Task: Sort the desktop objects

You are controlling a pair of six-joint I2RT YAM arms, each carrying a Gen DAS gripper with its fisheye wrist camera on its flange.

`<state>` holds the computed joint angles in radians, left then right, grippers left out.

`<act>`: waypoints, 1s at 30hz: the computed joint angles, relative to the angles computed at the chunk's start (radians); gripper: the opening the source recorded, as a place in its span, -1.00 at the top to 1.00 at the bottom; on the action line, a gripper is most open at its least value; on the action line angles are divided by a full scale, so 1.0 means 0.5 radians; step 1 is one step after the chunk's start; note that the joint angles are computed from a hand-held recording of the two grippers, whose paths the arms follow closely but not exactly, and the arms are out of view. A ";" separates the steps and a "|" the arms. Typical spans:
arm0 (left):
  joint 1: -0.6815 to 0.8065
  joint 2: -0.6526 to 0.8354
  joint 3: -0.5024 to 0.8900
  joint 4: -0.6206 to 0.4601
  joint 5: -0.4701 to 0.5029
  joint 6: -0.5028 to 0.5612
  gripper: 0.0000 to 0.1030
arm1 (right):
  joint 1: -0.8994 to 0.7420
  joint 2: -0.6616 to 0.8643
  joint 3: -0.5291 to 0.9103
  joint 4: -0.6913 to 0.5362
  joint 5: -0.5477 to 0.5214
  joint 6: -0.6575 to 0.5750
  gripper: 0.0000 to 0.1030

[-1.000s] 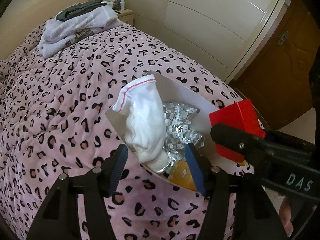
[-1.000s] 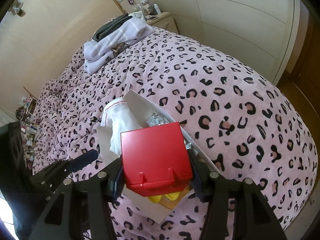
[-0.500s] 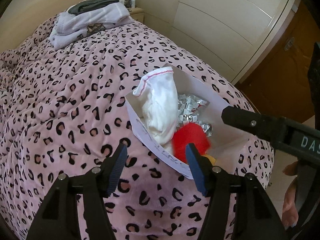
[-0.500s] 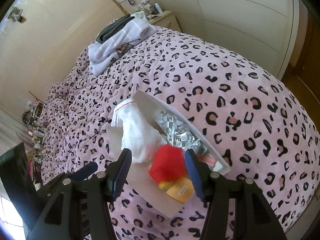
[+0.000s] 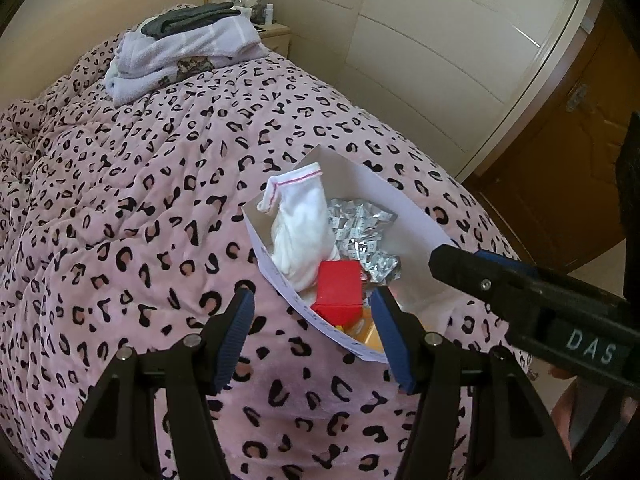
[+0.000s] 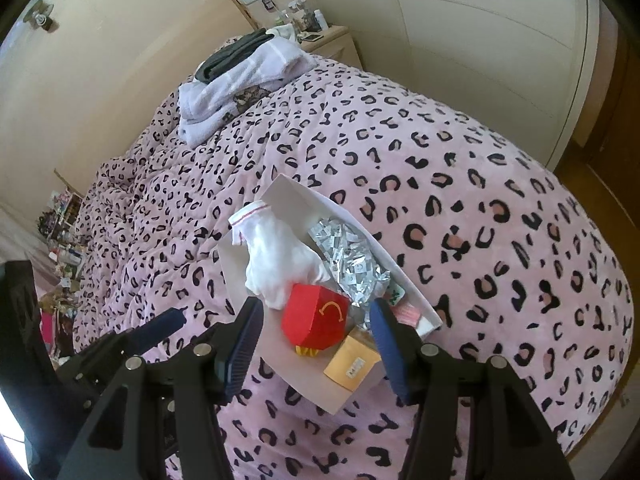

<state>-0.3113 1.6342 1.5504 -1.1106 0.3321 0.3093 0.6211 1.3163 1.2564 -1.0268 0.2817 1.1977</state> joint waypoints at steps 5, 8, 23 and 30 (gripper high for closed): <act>-0.018 -0.062 0.018 -0.052 -0.016 -0.033 -0.21 | 0.088 -0.022 0.102 -0.173 0.105 0.070 -0.10; -0.023 -0.109 0.023 -0.089 -0.030 -0.067 -0.35 | 0.160 -0.032 0.167 -0.288 0.183 0.143 -0.10; -0.066 -0.392 -0.091 -0.189 -0.347 -0.195 -0.62 | 0.621 -0.006 0.364 -0.814 0.459 0.751 -0.10; -0.026 -0.603 -0.441 0.054 -0.279 -0.078 -0.74 | 0.875 0.099 0.294 -0.981 0.564 1.145 -0.10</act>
<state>-0.3243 1.3326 1.3296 -1.0835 0.1926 0.2702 1.0586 1.3658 1.4033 -1.5174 0.5635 1.7702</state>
